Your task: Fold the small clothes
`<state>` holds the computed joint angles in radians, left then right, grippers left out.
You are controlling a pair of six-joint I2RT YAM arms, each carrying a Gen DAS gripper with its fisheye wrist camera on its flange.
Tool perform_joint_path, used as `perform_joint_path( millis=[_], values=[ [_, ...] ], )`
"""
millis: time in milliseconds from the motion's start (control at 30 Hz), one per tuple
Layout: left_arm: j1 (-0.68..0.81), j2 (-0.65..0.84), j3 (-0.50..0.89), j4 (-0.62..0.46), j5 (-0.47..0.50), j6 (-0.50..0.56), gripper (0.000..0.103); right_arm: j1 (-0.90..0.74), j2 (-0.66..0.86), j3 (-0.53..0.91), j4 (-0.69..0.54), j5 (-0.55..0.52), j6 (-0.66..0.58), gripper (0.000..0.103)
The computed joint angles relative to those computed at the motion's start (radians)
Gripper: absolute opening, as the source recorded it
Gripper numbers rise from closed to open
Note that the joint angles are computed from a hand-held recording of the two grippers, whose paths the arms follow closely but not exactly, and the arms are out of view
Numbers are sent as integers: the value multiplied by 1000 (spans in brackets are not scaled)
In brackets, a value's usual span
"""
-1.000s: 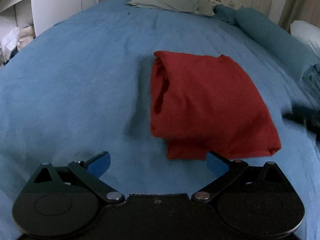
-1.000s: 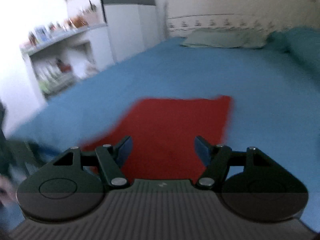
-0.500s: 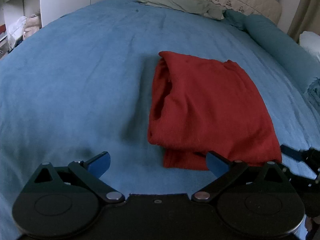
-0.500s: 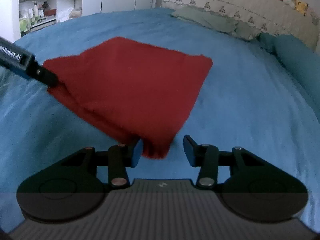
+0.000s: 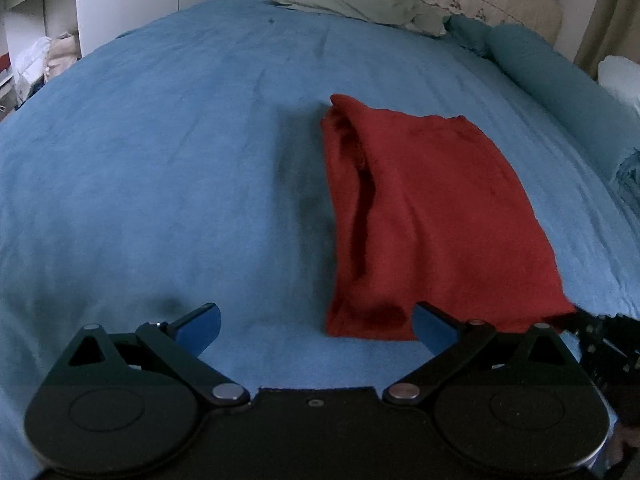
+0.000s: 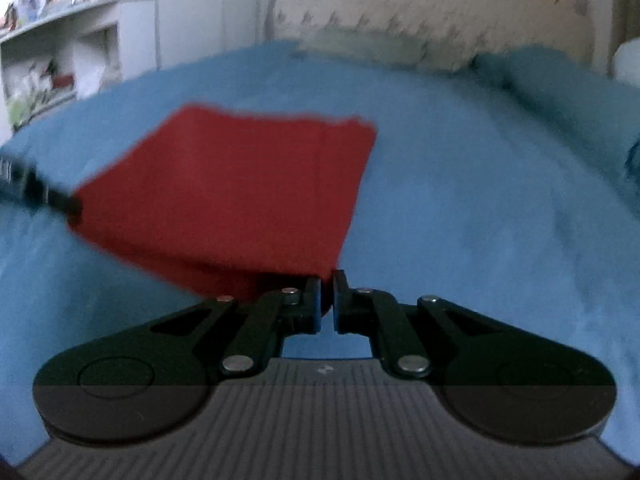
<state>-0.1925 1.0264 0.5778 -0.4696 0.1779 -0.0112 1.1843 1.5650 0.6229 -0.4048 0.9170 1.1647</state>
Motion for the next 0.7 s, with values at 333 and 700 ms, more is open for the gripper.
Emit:
perform_joint_path(
  millis=[333, 700],
  values=[
    [-110, 186, 129, 107, -45, -49, 103, 18, -326, -137, 66, 68, -75, 93],
    [-110, 376, 123, 229, -98, 28, 103, -259, -178, -162, 291, -235, -270, 90]
  ],
)
